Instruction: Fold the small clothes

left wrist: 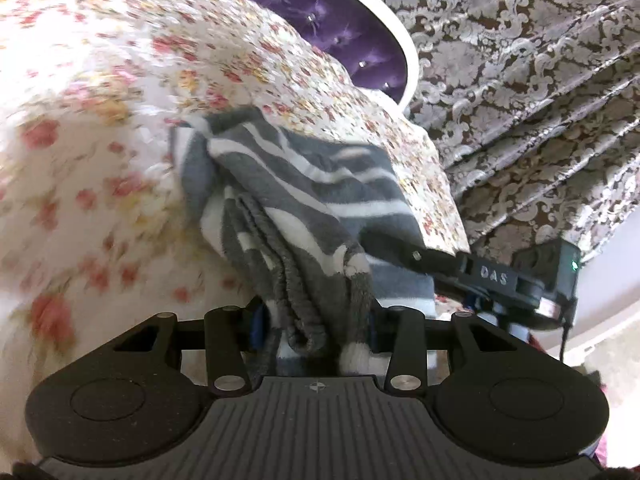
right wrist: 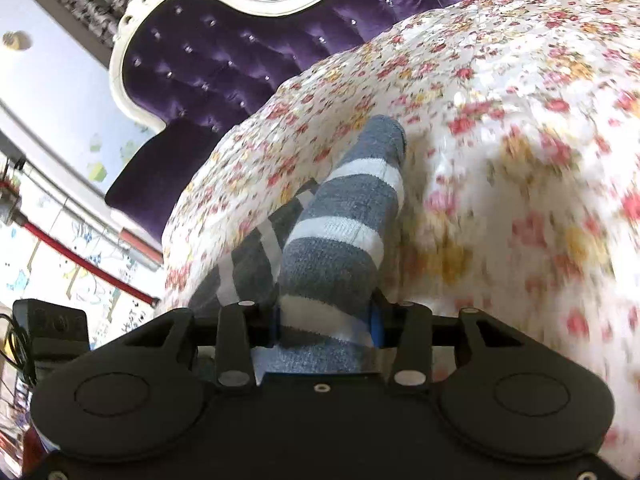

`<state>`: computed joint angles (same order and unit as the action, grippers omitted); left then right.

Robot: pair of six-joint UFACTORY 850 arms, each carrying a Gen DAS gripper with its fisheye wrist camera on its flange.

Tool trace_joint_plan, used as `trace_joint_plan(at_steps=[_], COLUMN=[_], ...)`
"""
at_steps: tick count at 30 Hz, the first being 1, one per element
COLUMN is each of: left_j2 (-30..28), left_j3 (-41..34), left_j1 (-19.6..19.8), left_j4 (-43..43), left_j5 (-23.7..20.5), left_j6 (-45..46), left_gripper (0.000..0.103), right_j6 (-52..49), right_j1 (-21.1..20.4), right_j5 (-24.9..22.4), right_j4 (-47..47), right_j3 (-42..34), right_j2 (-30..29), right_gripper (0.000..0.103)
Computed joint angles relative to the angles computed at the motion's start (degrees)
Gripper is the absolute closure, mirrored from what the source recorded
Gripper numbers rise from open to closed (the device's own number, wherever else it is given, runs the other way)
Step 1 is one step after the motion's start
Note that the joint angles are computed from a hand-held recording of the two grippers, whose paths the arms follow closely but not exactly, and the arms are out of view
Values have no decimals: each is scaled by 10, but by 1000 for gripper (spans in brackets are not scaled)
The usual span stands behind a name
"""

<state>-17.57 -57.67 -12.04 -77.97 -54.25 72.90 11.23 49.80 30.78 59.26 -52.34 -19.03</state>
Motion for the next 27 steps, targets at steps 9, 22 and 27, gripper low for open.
trace_joint_plan(at_steps=[9, 22, 27], left_j2=[61, 177, 196], left_j3=[76, 183, 182], left_j1=[-13, -41, -69], left_j4=[-61, -277, -376], left_j5=[123, 246, 285], left_j6=[107, 379, 474], left_gripper=[51, 29, 17], right_j6=[-277, -296, -355], right_j1=[55, 101, 110], right_j5=[86, 181, 249], right_j4=[278, 327, 360], right_j3=[-36, -35, -60], right_j2=[-25, -29, -41], right_gripper=[27, 15, 0])
